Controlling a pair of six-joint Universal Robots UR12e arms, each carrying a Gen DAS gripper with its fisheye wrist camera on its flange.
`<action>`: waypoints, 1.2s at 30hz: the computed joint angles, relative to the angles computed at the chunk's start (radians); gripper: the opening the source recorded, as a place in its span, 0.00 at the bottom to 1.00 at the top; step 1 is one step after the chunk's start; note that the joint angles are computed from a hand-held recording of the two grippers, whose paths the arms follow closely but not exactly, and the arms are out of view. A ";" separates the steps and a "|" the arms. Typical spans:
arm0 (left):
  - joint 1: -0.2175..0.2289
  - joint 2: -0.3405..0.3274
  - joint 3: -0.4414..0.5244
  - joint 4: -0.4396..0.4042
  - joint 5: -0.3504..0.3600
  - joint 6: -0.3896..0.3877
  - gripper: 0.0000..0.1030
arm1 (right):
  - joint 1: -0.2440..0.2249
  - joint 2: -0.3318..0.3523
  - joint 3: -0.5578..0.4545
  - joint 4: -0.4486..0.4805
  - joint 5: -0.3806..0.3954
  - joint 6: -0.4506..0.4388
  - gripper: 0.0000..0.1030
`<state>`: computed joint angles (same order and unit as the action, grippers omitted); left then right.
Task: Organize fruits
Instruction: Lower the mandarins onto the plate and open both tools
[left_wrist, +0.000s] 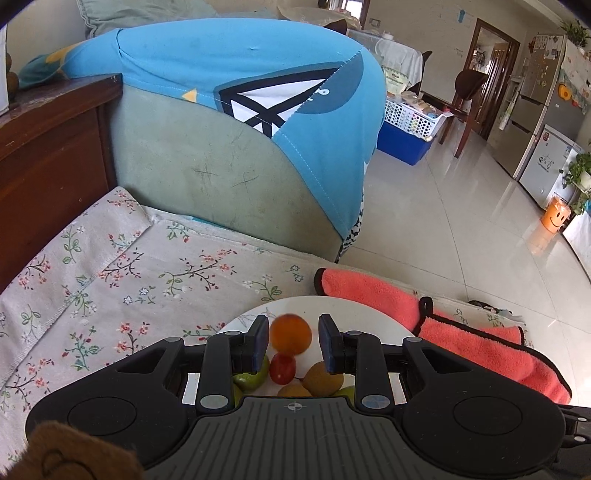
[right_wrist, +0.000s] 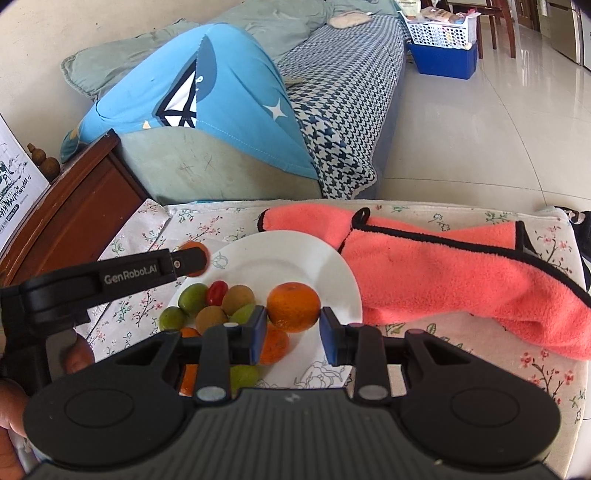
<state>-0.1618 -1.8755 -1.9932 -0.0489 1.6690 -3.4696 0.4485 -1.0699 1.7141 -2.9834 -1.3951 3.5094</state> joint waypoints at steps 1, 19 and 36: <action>0.000 -0.006 0.006 -0.002 -0.005 0.000 0.26 | 0.000 0.002 -0.001 0.000 -0.001 -0.001 0.30; 0.007 -0.013 0.012 -0.003 -0.014 -0.043 0.27 | 0.001 0.033 -0.021 -0.060 0.007 0.059 0.33; -0.037 0.132 -0.064 -0.147 0.129 -0.053 0.55 | 0.020 -0.041 0.016 0.014 -0.042 0.025 0.54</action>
<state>-0.1992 -1.7432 -2.0575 -0.1954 1.7980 -3.5221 0.4682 -1.1108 1.7306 -2.9690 -1.4368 3.5348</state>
